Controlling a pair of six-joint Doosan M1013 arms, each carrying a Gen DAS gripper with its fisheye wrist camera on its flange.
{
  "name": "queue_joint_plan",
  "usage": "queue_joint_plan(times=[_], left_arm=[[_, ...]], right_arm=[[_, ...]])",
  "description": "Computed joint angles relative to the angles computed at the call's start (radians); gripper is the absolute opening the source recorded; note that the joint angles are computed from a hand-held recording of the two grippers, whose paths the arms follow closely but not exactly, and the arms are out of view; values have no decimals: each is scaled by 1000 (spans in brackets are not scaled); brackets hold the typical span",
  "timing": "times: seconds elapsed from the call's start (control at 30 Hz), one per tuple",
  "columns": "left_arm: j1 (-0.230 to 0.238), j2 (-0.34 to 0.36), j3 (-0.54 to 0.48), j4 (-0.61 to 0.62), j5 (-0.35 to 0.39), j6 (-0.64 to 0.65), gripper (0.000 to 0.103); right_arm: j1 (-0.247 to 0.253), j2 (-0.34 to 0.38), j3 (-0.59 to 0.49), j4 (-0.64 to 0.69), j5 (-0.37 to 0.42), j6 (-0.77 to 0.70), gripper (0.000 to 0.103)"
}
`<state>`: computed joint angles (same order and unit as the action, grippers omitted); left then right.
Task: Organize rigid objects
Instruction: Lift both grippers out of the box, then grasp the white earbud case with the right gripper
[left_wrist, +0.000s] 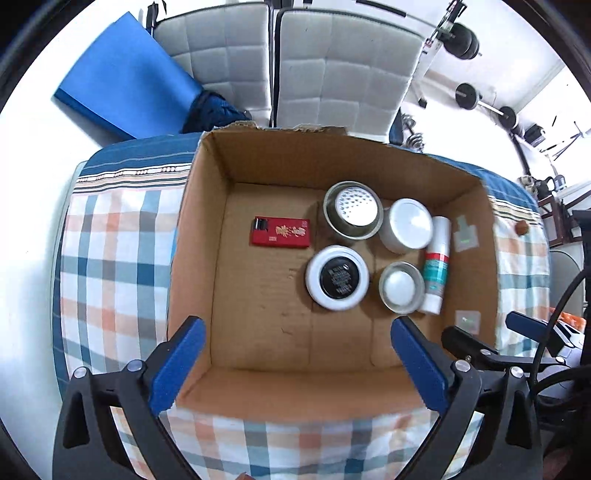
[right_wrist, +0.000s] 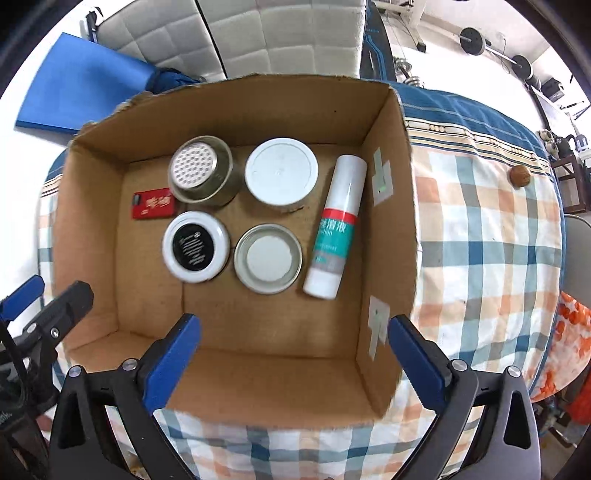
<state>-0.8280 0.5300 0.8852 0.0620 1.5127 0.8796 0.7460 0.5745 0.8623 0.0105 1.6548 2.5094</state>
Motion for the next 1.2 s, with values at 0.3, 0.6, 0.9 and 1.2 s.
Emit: queue_joint_plan(times=[0.3,0.6,0.9,1.2], left_arm=[[-44,-71,36,62,-48,-58,103],[-94,-26,-85,102,-51,-100,103],[-132,190,-391,119,67,-86,103],[-133,440,-736,207,354,-46,103]], right_arm=[[34,-91,66,-59,-74,4,103],[26,-191,152,-38,-154,-1,103],[-117,-352,402,21,-268,96,103],[-241,-345,623,284,-474,32,64]])
